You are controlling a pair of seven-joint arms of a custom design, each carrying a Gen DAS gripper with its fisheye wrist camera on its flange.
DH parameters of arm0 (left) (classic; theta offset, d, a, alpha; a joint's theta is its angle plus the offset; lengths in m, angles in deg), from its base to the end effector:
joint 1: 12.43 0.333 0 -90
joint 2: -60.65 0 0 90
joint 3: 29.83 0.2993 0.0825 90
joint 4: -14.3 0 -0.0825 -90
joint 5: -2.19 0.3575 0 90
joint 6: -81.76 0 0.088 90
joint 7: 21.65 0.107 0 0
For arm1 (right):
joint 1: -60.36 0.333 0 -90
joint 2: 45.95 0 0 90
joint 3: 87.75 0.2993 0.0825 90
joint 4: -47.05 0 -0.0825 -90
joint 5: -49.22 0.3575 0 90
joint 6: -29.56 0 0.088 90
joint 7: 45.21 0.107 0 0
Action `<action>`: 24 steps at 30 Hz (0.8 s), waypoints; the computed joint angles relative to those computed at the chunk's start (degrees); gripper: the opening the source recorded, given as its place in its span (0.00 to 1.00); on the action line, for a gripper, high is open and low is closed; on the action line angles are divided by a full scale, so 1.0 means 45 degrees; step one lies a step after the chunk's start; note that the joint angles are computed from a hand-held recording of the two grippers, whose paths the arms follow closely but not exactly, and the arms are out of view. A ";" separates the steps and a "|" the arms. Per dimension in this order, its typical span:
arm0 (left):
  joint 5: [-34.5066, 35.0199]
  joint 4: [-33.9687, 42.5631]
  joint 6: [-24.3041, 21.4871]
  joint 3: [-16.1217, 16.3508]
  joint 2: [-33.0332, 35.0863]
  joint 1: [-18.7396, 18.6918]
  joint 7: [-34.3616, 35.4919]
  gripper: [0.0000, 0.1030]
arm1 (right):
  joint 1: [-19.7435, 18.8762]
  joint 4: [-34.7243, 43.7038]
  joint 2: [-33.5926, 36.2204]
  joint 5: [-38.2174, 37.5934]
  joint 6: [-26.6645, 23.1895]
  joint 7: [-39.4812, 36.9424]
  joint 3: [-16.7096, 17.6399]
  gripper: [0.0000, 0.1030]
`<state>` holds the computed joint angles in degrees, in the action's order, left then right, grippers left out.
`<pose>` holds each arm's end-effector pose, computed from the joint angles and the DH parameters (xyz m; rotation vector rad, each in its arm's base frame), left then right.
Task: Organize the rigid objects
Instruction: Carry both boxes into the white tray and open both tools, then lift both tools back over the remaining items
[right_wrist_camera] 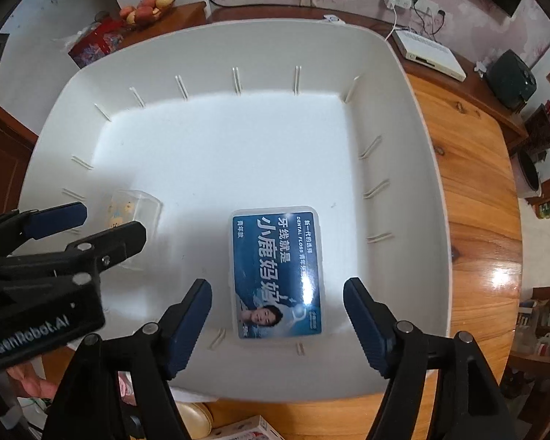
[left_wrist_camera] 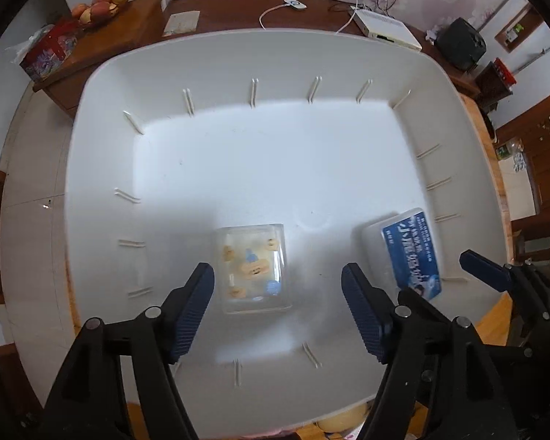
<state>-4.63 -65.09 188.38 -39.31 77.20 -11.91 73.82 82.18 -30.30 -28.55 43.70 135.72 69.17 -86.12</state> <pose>0.6271 -0.0933 0.5557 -1.9449 2.4214 -0.3904 0.5901 0.2448 0.5594 -2.1052 2.1069 -0.2278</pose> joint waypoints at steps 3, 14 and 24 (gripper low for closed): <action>-0.0221 -0.0311 0.0293 0.0038 -0.0484 0.0111 -0.0048 0.73 | 0.0056 -0.0198 -0.0321 -0.0105 0.0166 -0.0058 0.0039 0.73; -0.0934 -0.2232 0.1351 0.0359 -0.3053 0.0094 0.0911 0.73 | 0.0348 -0.1273 -0.2155 -0.0642 0.0495 0.0588 0.0534 0.73; -0.0968 -0.3900 0.0792 0.0982 -0.5701 -0.0290 0.1658 0.73 | 0.0254 -0.3444 -0.4852 -0.0842 0.1517 0.1846 0.1272 0.73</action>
<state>-8.99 -82.64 191.94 -34.89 51.54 -13.21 81.28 83.32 -45.80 -50.38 39.91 142.54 77.48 -80.40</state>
